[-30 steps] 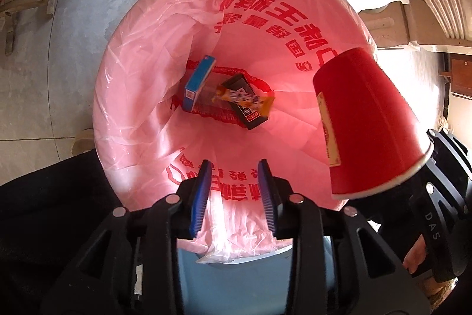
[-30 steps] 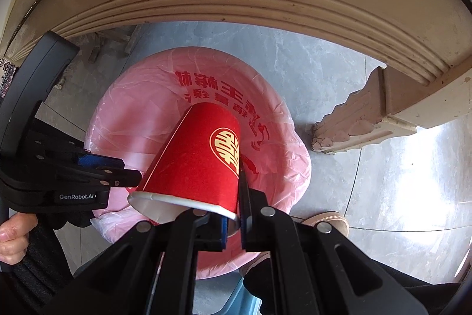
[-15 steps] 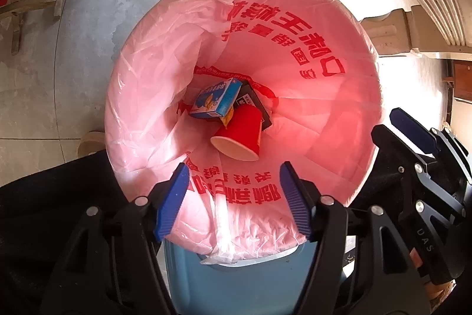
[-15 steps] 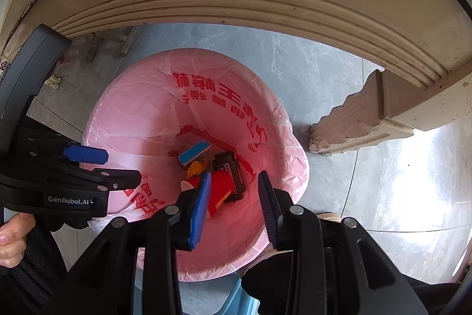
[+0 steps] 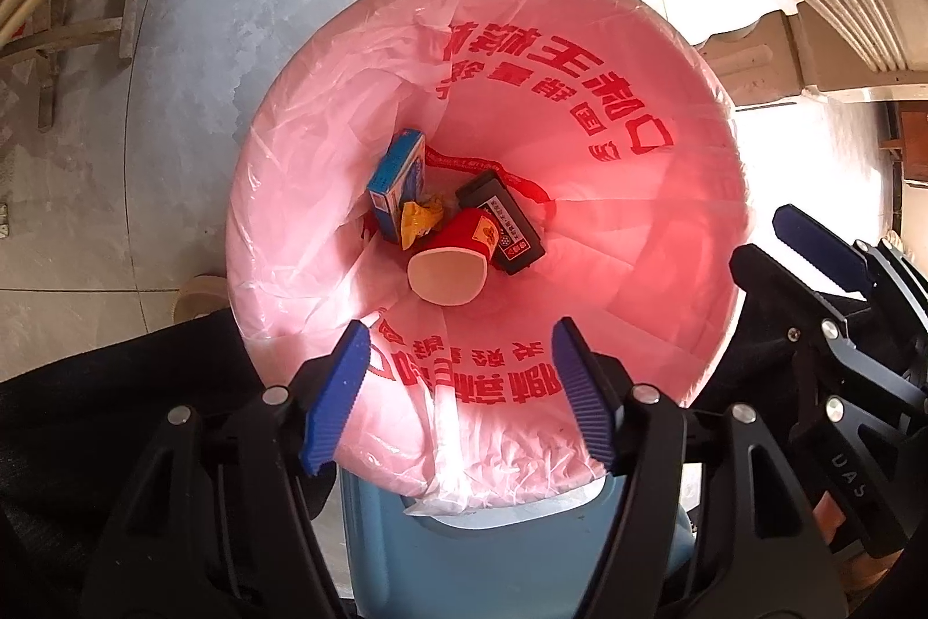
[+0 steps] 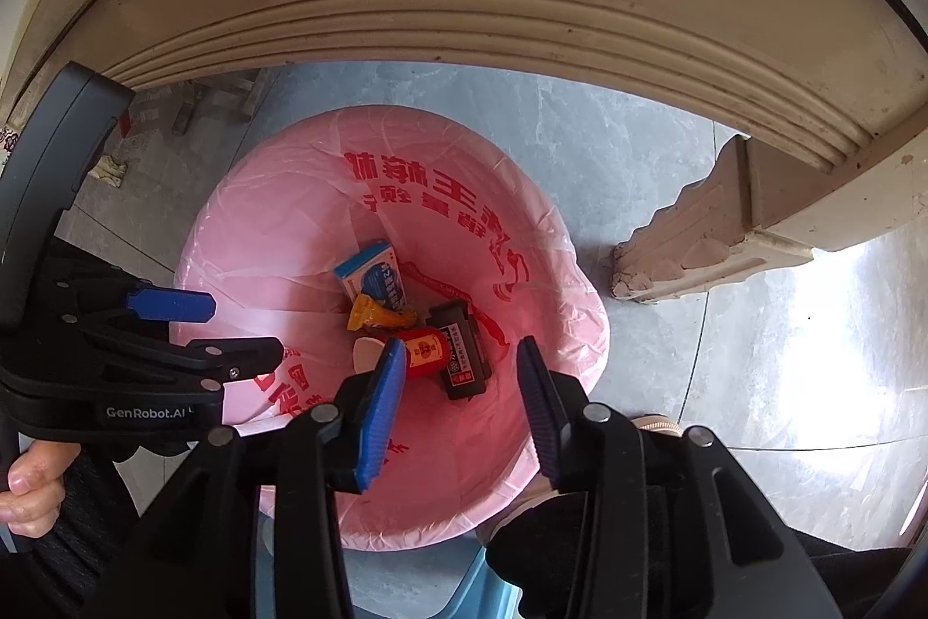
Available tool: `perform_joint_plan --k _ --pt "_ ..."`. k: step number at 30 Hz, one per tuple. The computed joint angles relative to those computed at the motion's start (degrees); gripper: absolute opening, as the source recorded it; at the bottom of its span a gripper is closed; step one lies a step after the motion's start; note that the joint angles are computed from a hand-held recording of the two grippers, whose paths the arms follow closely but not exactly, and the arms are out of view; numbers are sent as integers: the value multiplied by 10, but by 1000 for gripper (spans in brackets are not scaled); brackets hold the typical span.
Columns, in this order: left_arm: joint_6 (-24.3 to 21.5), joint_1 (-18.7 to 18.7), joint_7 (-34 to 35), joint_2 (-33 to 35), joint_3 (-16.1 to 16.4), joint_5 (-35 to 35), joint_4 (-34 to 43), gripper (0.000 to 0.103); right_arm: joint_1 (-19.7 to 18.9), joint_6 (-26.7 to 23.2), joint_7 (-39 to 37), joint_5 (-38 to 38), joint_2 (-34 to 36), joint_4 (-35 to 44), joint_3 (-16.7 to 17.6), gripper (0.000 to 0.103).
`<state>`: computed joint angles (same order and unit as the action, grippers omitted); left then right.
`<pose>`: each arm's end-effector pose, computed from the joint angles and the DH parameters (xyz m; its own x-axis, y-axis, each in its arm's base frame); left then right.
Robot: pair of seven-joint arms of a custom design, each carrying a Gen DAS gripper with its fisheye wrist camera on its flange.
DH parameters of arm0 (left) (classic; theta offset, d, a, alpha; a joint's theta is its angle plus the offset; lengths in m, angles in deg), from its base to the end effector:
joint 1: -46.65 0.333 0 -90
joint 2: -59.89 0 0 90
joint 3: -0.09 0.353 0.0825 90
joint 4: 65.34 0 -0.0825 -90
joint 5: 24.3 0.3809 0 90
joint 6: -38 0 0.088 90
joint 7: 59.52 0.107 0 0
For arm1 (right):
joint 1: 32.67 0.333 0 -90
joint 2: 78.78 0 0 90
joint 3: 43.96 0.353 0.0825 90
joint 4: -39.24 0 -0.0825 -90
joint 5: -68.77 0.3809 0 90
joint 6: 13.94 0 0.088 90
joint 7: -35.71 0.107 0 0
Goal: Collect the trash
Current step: 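Raise both tools from the bin back over the table items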
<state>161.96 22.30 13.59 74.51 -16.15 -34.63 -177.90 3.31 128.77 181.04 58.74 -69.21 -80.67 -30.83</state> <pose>0.4599 -0.3917 0.3843 -0.2813 -0.9414 0.1862 -0.9445 0.3060 0.1199 0.3932 0.4483 0.4073 0.0247 -0.9909 -0.1326 -0.9776 0.0037 -0.2104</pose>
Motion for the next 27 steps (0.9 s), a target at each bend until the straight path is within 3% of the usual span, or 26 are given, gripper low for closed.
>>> perform_joint_plan --k 2,10,13,17,22,27 --pt "0 -5 -2 -4 0 14 -1 64 2 5 9 -4 -6 -4 -1 52" --pt "15 -18 -4 -64 -6 68 -31 64 6 20 52 -22 -49 -26 2 55" --pt "8 -14 5 -102 -10 67 -38 65 8 8 76 -34 -82 -33 5 69" --pt "-18 -2 14 -154 -11 65 -24 70 5 0 95 -54 -140 -35 10 73" --pt "-80 17 28 -178 -12 127 68 74 -14 -58 59 -65 -187 27 9 79" --pt "-147 25 55 -137 -14 207 231 78 -41 -102 -8 -70 -189 132 -3 79"
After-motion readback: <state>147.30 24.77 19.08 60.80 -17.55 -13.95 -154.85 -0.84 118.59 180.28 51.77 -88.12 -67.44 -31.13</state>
